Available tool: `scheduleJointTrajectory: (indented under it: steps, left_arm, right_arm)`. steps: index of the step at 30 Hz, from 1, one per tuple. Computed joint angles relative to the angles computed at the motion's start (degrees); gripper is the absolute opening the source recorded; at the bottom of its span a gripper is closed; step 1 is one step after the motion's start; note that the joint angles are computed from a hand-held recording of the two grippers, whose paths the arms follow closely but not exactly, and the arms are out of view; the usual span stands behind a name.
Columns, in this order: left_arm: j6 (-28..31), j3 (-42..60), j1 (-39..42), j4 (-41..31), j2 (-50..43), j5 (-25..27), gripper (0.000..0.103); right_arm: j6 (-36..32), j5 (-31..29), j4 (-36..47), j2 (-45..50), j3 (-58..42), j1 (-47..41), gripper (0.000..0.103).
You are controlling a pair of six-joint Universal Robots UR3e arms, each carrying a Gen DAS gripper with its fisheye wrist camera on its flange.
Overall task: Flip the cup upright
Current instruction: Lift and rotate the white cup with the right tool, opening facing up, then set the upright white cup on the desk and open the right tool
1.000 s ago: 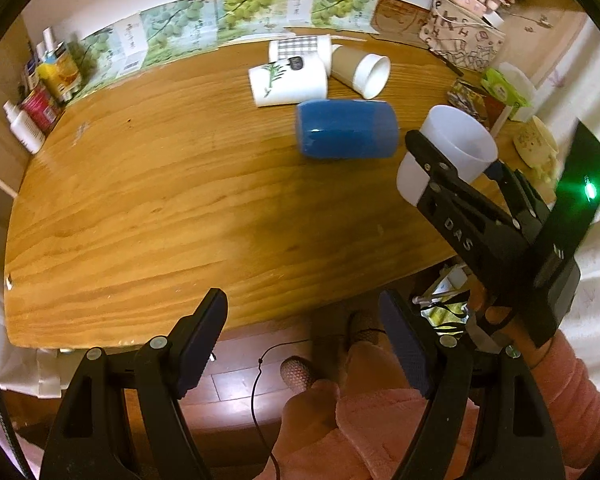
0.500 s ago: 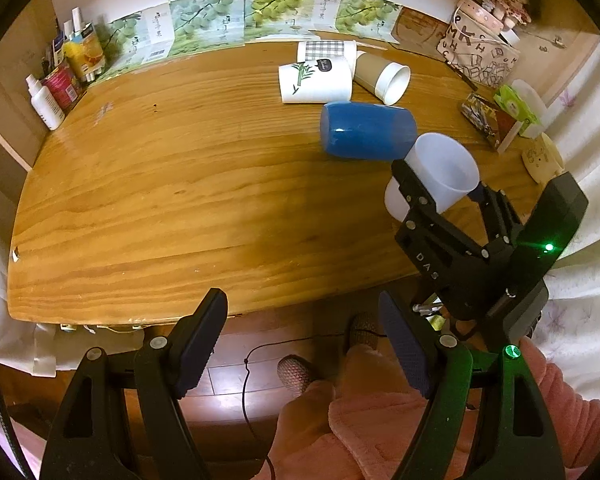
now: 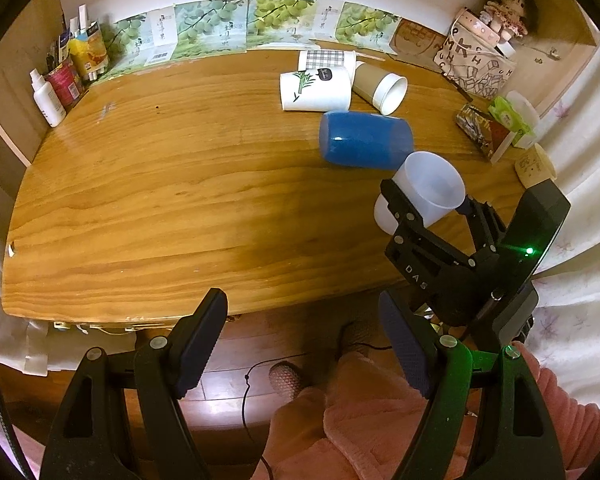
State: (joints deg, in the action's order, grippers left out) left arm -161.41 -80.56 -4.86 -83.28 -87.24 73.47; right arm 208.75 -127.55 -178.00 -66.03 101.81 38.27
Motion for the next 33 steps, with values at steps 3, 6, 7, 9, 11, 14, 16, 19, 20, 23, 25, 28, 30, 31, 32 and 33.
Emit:
scheduleJointTrajectory:
  steps: [3, 6, 7, 9, 11, 14, 16, 19, 20, 23, 25, 28, 30, 31, 32, 33]
  left_arm:
    - [-0.2, -0.6, 0.5, 0.7, 0.2, -0.6, 0.081]
    - [-0.5, -1.4, 0.8, 1.7, 0.7, -1.2, 0.081]
    - [-0.7, -1.7, 0.9, 2.2, 0.9, -1.3, 0.081]
    - [-1.5, -2.4, 0.9, 3.1, 1.2, -1.5, 0.081]
    - [-2.5, -3.1, 0.9, 4.1, 1.8, -1.9, 0.081]
    - [-4.8, -5.2, 0.3, 7.7, 3.3, -1.4, 0.081]
    - [-5.9, -7.2, 0.4, 10.8, 4.8, -2.1, 0.081]
    - [-9.1, -8.2, -0.1, 13.6, 6.3, -3.0, 0.081]
    - [-10.6, -8.0, -0.6, 14.4, 6.6, -2.8, 0.081]
    - [-14.0, -7.0, -2.8, 17.1, 7.1, -0.9, 0.081]
    - [-15.2, -5.5, -4.5, 17.7, 6.8, 0.9, 0.081]
    - [-16.7, -1.2, -8.0, 16.3, 5.5, 4.7, 0.081]
    - [-18.1, 0.3, -10.3, 17.0, 5.6, 6.6, 0.081]
    - [-19.0, 1.3, -11.5, 17.0, 5.5, 7.9, 0.081]
    - [-20.0, 2.4, -12.8, 16.9, 5.2, 9.1, 0.082]
    - [-20.8, 3.6, -13.8, 16.7, 4.8, 9.9, 0.082]
  right_arm:
    - [-0.1, 1.0, 2.6, -1.0, 0.0, -0.4, 0.072]
    - [-1.1, 1.3, 4.3, -2.1, 0.5, -0.3, 0.079]
    - [-1.2, 1.3, 4.8, -2.5, 0.7, -0.2, 0.080]
    - [-0.8, 1.5, 6.4, -3.5, 1.4, -0.1, 0.081]
    - [-0.2, 2.1, 9.2, -5.1, 2.1, -0.1, 0.081]
    - [0.2, 2.3, 12.0, -8.1, 4.2, 0.3, 0.083]
    - [0.5, 1.4, 15.2, -10.6, 5.0, 0.9, 0.083]
    - [2.1, 0.7, 23.1, -15.9, 5.0, 1.7, 0.084]
    - [2.8, 0.4, 25.1, -17.5, 4.9, 1.9, 0.084]
    - [6.0, -1.2, 36.7, -21.4, 0.9, 2.7, 0.084]
    - [9.8, -4.2, 48.6, -22.0, -4.6, 3.7, 0.084]
    - [11.6, -6.3, 57.9, -24.9, -9.2, 4.6, 0.084]
    - [12.8, -6.7, 63.4, -26.1, -12.0, 4.9, 0.084]
    - [13.0, -6.5, 65.8, -27.2, -13.5, 4.9, 0.084]
    - [13.1, -6.5, 67.0, -27.9, -14.2, 4.9, 0.084]
    - [13.6, -6.5, 68.5, -28.8, -15.1, 5.2, 0.084]
